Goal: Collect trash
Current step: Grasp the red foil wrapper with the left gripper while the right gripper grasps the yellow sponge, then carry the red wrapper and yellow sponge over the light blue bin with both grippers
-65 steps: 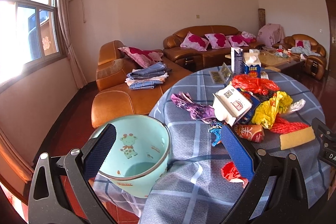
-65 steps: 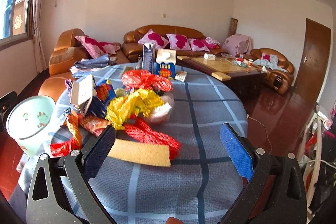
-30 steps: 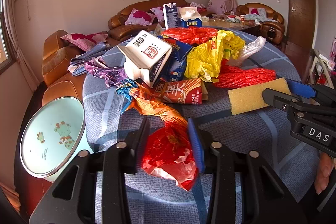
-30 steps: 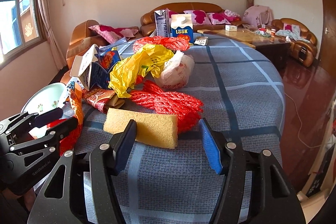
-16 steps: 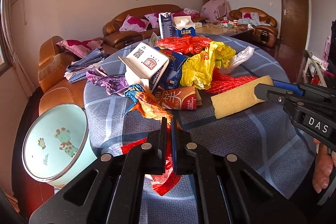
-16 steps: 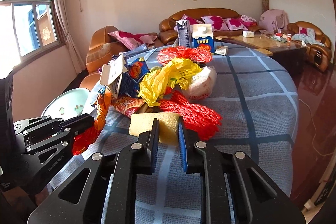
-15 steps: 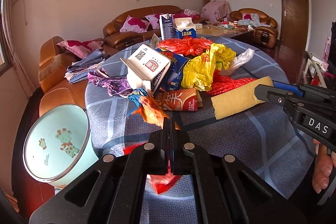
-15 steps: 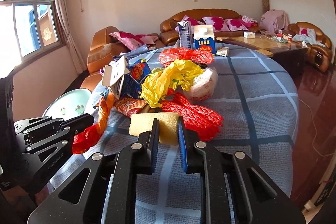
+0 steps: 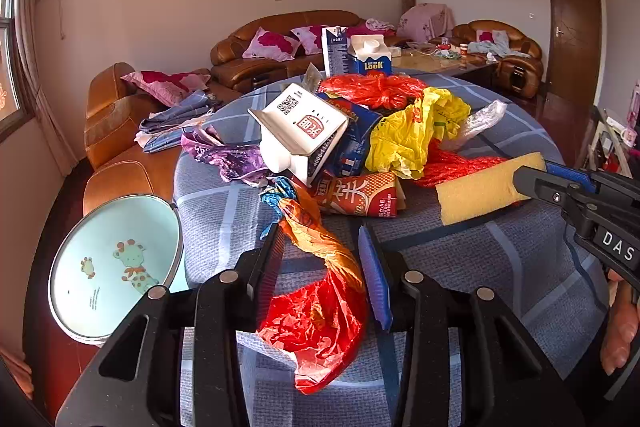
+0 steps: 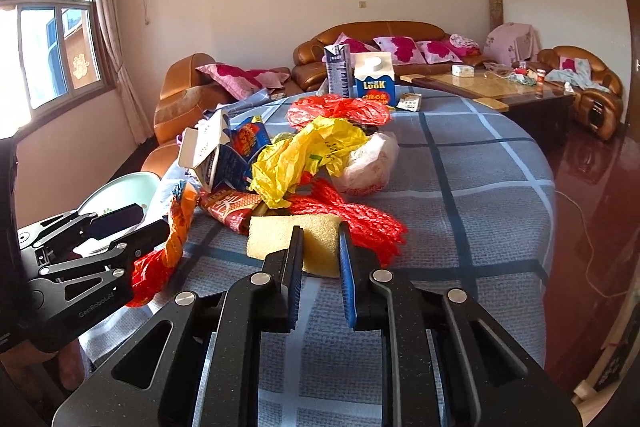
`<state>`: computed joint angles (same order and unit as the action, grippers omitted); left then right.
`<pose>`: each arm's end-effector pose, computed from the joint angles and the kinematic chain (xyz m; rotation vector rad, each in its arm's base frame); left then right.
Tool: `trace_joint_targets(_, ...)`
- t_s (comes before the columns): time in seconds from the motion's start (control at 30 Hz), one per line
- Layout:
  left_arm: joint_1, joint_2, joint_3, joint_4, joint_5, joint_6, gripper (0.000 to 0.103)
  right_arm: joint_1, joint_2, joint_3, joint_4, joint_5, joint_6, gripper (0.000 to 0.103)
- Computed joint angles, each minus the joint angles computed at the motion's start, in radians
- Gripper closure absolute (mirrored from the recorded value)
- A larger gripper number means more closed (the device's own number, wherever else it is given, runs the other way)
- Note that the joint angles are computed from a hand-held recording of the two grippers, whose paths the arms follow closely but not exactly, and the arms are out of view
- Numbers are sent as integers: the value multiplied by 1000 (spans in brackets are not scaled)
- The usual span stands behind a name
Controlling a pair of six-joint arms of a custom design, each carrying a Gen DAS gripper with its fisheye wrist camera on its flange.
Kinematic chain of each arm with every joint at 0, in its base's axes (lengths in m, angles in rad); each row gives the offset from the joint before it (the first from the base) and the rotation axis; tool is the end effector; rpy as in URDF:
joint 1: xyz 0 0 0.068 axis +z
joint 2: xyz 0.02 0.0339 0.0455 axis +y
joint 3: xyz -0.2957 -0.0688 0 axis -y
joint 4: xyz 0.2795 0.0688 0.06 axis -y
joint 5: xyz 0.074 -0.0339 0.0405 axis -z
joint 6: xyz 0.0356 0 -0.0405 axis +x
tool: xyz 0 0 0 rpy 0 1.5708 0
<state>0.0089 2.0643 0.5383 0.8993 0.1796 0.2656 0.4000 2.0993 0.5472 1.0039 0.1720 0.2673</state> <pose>0.3209 -0.0035 0.0334 0.3791 2.1531 -0.0422 0.3039 0.1219 0.0337 -0.0381 2.1172 0.2163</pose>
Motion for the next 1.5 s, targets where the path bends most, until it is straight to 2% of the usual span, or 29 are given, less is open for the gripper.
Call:
trace_joint_targets(0.17,-21,58,64,-80,-12,11,61,3,39,18,2,5,-20,85)
trace_joint_targets(0.2,-18,65,76,-102,1,14,68,4,40,16,8,6,-25,85)
trace_joint_targets(0.23,-11,67,85,-122,20,17,82,3,36,12,13,3,-27,85)
trace_joint_targets(0.33,5,51,75,-127,54,33,86,5,17,-7,39,-2,-29,85)
trace_joint_targets(0.47,38,-9,20,-80,83,37,86,19,-49,-53,91,-11,-41,85)
trace_joint_targets(0.63,78,-103,-47,9,57,27,86,37,-118,-57,94,-48,-45,85)
trace_joint_targets(0.77,120,-153,-45,9,24,15,86,32,-114,7,53,-91,-41,85)
trace_joint_targets(0.97,166,-145,12,-5,-88,9,86,31,-86,120,-11,-133,-70,85)
trace_joint_targets(1.33,278,-110,143,-101,-158,9,86,55,-22,376,-186,-195,-134,85)
trace_joint_targets(1.5,314,-82,224,-160,-222,17,86,83,37,515,-279,-227,-161,85)
